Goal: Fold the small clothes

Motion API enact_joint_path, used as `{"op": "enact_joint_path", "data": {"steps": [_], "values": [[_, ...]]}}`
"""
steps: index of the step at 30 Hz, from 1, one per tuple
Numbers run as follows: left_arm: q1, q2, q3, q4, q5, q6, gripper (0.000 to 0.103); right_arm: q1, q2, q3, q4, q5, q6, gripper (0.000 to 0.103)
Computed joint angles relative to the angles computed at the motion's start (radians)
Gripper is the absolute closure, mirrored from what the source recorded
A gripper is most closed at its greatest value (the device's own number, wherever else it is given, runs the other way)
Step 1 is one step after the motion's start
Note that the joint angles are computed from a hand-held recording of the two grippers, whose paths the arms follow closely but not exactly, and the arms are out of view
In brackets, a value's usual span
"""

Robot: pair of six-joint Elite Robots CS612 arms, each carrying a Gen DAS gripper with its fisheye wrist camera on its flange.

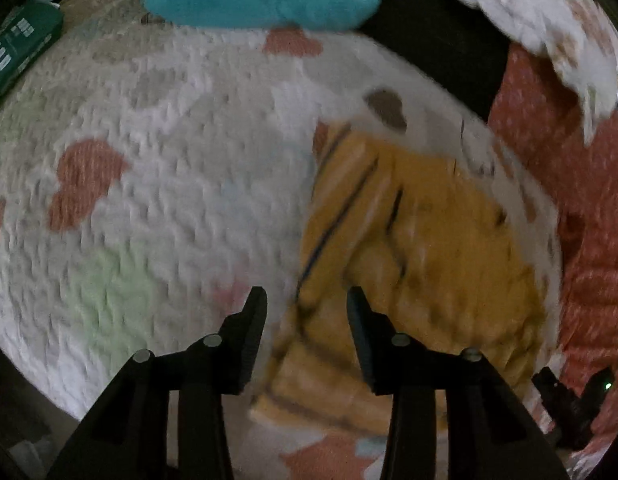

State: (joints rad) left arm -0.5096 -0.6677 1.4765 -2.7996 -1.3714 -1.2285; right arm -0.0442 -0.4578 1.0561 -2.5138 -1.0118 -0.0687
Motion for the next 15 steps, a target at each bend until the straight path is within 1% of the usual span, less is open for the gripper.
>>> {"op": "enact_joint_path", "data": {"steps": [1,3,4,5,6,7,8,9,11,13,15], "values": [[-0.007,0.005,0.001,0.008,-0.011,0.002,0.063,0.002,-0.011,0.032,0.003,-0.006,-0.024,0.046],[-0.013,0.016,-0.004,0.036,-0.033,-0.009,0.063,0.006,-0.019,0.063,0.006,-0.01,-0.05,0.046],[-0.016,0.021,-0.011,0.062,-0.033,-0.018,0.063,0.008,-0.021,0.072,0.013,-0.007,-0.059,0.049],[-0.018,0.025,-0.017,0.084,-0.028,-0.019,0.063,0.01,-0.022,0.082,0.008,0.001,-0.063,0.056],[-0.02,0.03,-0.028,0.117,-0.022,-0.021,0.063,0.01,-0.022,0.086,0.008,0.006,-0.071,0.081],[-0.018,0.033,-0.034,0.132,-0.023,-0.025,0.063,0.01,-0.018,0.073,0.046,0.022,-0.086,0.094],[-0.016,0.035,-0.036,0.133,-0.029,-0.035,0.063,0.011,-0.019,0.066,0.059,0.015,-0.083,0.094],[-0.012,0.035,-0.035,0.13,-0.04,-0.051,0.063,0.011,-0.022,0.065,0.047,-0.006,-0.08,0.095],[-0.01,0.034,-0.04,0.145,-0.041,-0.059,0.063,0.01,-0.028,0.064,0.002,-0.072,-0.058,0.096],[-0.008,0.035,-0.045,0.157,-0.037,-0.053,0.063,0.0,-0.023,0.049,0.005,-0.083,-0.018,0.096],[-0.007,0.039,-0.046,0.15,-0.041,-0.05,0.063,0.0,-0.014,0.025,0.049,-0.094,-0.029,0.095]]}}
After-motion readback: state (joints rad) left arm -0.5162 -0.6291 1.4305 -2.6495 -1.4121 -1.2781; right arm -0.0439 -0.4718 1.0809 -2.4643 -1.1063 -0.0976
